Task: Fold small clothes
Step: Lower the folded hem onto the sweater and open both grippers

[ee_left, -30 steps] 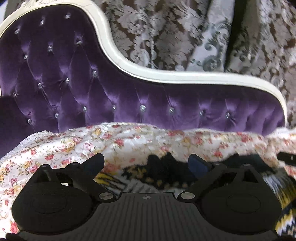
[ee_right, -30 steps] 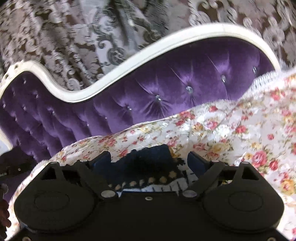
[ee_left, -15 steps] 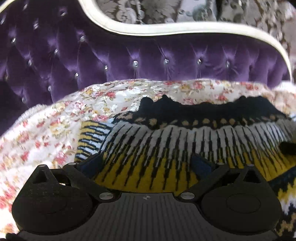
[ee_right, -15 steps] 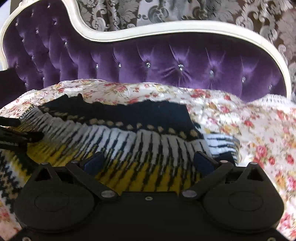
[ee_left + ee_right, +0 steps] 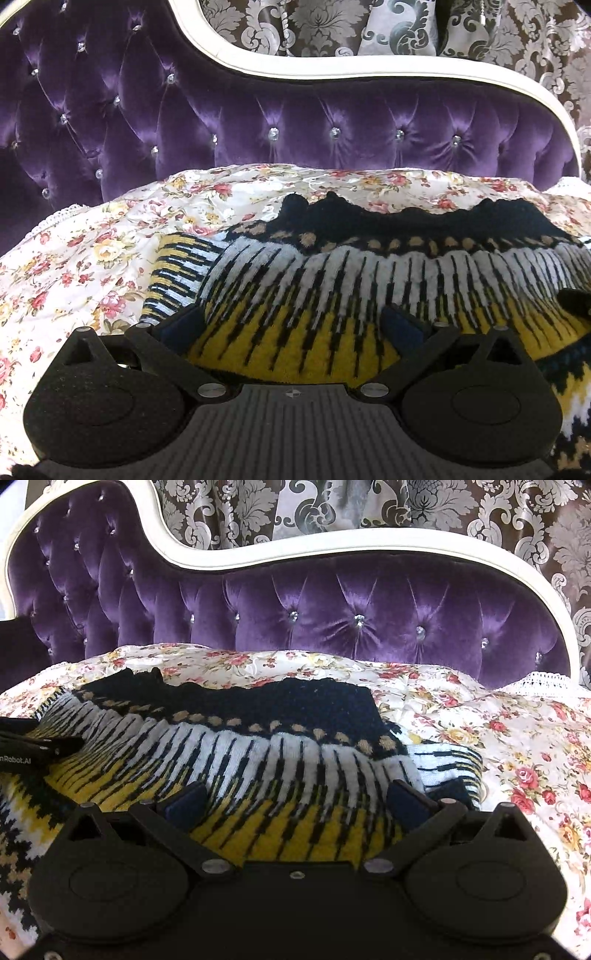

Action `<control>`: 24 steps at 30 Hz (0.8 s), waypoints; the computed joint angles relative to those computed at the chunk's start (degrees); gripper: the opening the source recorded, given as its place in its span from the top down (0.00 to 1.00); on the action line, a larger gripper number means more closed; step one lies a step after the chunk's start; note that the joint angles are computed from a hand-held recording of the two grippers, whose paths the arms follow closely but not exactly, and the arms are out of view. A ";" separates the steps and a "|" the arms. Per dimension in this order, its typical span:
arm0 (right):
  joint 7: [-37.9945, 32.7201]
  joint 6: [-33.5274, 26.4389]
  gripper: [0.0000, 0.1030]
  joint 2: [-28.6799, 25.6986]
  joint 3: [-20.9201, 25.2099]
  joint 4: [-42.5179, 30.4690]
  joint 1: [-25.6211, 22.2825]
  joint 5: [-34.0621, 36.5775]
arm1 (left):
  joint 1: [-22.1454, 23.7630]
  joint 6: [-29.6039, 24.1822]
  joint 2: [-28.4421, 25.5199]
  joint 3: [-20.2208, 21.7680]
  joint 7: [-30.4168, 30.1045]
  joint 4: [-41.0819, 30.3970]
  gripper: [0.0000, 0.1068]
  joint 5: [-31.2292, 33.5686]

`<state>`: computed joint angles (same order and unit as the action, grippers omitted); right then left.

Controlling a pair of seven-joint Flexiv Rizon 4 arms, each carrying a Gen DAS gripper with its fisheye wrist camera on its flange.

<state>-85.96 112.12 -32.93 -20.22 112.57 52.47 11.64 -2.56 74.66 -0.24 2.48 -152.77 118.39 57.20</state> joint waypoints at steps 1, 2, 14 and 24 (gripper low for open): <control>-0.02 0.15 0.00 -0.11 -0.11 -0.02 0.11 0.11 | -0.03 0.03 -0.01 0.00 -0.36 -0.02 0.04 0.30; -0.08 0.13 0.00 -0.17 -0.28 -0.04 0.27 0.21 | -0.06 0.02 -0.03 0.00 -0.65 -0.07 0.04 0.57; -1.05 1.00 0.00 -0.37 0.35 -0.11 -0.06 1.11 | -0.42 -1.02 -0.21 -0.06 -1.30 -0.62 0.04 1.79; -0.99 2.17 0.00 -0.12 3.94 -0.44 -3.15 0.86 | -0.75 -1.77 -0.23 -0.13 -2.13 -0.95 0.04 2.70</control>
<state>-86.95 114.30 -33.05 -16.27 112.13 49.32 12.50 -3.30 72.89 -0.47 2.36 -154.91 117.44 59.90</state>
